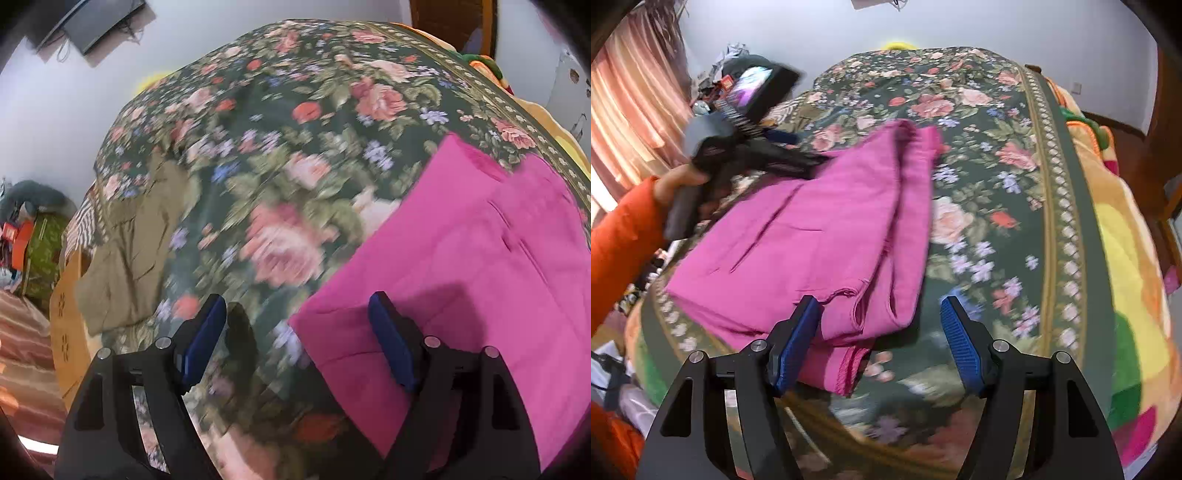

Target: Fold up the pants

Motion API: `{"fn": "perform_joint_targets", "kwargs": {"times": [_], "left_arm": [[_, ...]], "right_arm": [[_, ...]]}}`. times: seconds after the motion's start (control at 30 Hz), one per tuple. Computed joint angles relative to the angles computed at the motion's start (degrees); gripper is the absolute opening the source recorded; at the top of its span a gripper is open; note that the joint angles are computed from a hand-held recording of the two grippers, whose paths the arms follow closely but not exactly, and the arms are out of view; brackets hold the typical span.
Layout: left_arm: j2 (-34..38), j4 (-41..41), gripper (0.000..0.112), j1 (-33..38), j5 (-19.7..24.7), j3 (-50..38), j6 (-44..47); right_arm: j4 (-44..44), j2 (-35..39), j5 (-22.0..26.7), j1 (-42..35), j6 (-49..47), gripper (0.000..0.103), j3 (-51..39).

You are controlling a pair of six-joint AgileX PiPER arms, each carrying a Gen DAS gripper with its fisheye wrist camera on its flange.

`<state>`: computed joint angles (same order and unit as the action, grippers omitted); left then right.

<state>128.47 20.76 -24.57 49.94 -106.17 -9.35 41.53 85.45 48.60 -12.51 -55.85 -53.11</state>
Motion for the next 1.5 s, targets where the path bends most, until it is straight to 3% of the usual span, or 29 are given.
{"fn": "perform_joint_targets", "kwargs": {"times": [0.27, 0.4, 0.57, 0.8, 0.93, 1.07, 1.1, 1.33, 1.43, 1.5], "left_arm": [[-13.7, -7.5, 0.081, 5.0, -6.9, 19.8, -1.2], [-19.3, -6.2, 0.081, 4.6, -10.2, 28.2, -5.7], [-23.3, -4.6, 0.081, 3.0, -11.1, 33.5, -11.9], [-29.7, -11.1, 0.081, 2.8, -13.8, 41.3, -10.8], [-32.0, -11.9, 0.078, 3.4, -15.6, 43.7, -11.9], [-33.7, -11.8, 0.061, 4.2, -16.3, 45.8, -12.4], [-34.2, -11.4, 0.061, 4.3, -16.6, 46.5, -13.0], [-35.9, -11.3, 0.06, 5.4, -16.6, 48.3, -12.9], [-35.7, -17.2, 0.059, 7.6, -15.2, 47.1, -6.9], [-35.6, -15.9, 0.059, 7.7, -14.5, 45.4, -7.5]], "right_arm": [[-5.5, 4.7, -3.2, -0.6, 6.4, 0.063, -6.6], [-4.9, 3.4, -1.6, -1.3, 7.7, 0.063, -7.9], [-2.4, -0.5, 1.1, -1.1, 7.2, 0.064, -5.6], [-3.1, -3.0, -0.6, 2.8, 7.6, 0.065, -0.5], [-1.7, -1.4, -1.3, 2.3, 5.7, 0.064, 0.6], [-1.3, -1.5, -2.8, 2.1, 4.0, 0.056, 1.1], [-1.6, -1.7, -3.6, 2.2, 4.2, 0.05, 1.3], [-3.9, -1.2, -7.7, 3.2, 4.9, 0.05, 1.6], [-4.6, 0.1, -6.4, 2.5, 6.1, 0.05, -0.2], [-5.2, 0.7, -3.9, 1.7, 7.4, 0.05, -2.1]]}}
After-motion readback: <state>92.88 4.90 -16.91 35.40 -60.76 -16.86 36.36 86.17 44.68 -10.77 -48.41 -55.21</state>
